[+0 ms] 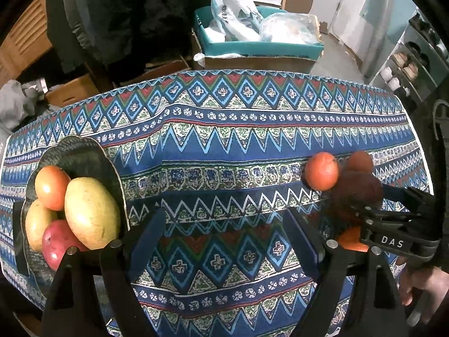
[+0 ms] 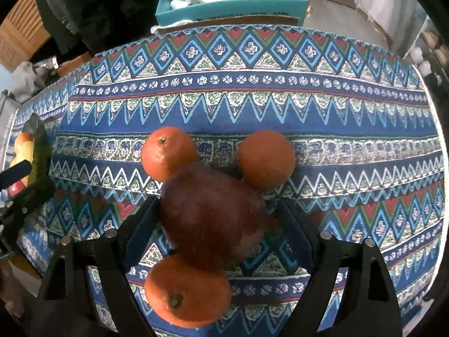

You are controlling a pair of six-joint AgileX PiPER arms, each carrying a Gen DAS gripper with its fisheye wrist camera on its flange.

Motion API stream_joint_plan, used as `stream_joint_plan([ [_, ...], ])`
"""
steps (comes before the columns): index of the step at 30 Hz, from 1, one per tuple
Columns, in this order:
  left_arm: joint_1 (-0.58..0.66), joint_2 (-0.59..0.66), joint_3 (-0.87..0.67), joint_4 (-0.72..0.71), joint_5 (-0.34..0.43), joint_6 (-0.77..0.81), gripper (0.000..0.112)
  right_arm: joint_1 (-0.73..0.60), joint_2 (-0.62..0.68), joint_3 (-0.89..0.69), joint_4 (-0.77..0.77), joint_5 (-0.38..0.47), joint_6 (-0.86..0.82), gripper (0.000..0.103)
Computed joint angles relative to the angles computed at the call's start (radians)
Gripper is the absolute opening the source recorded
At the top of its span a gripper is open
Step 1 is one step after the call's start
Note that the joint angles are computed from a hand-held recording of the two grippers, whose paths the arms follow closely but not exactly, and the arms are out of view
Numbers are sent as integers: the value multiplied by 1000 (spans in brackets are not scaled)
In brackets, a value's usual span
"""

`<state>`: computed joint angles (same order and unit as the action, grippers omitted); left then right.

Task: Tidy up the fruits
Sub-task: 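Grasp the small orange with the left tool while the right tool grasps the dark red apple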

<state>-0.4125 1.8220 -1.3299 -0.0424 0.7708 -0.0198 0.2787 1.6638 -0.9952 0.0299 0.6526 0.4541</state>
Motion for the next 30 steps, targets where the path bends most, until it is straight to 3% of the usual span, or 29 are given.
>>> stream_joint_plan([
  [1, -3, 2, -2, 1, 0, -1, 87, -2, 3, 2, 14, -9, -12, 78],
  [4, -11, 10, -11, 7, 2, -5, 87, -5, 6, 4, 24, -23, -35, 76],
  [8, -17, 26, -32, -1, 9, -8, 87, 26, 1, -1, -61, -23, 33, 76],
  [17, -52, 62, -83, -31, 24, -5, 87, 20, -138, 50, -169, 8, 108, 76],
  [30, -135, 152, -194, -56, 39, -24, 87, -92, -252, 147, -248, 0, 145, 76],
])
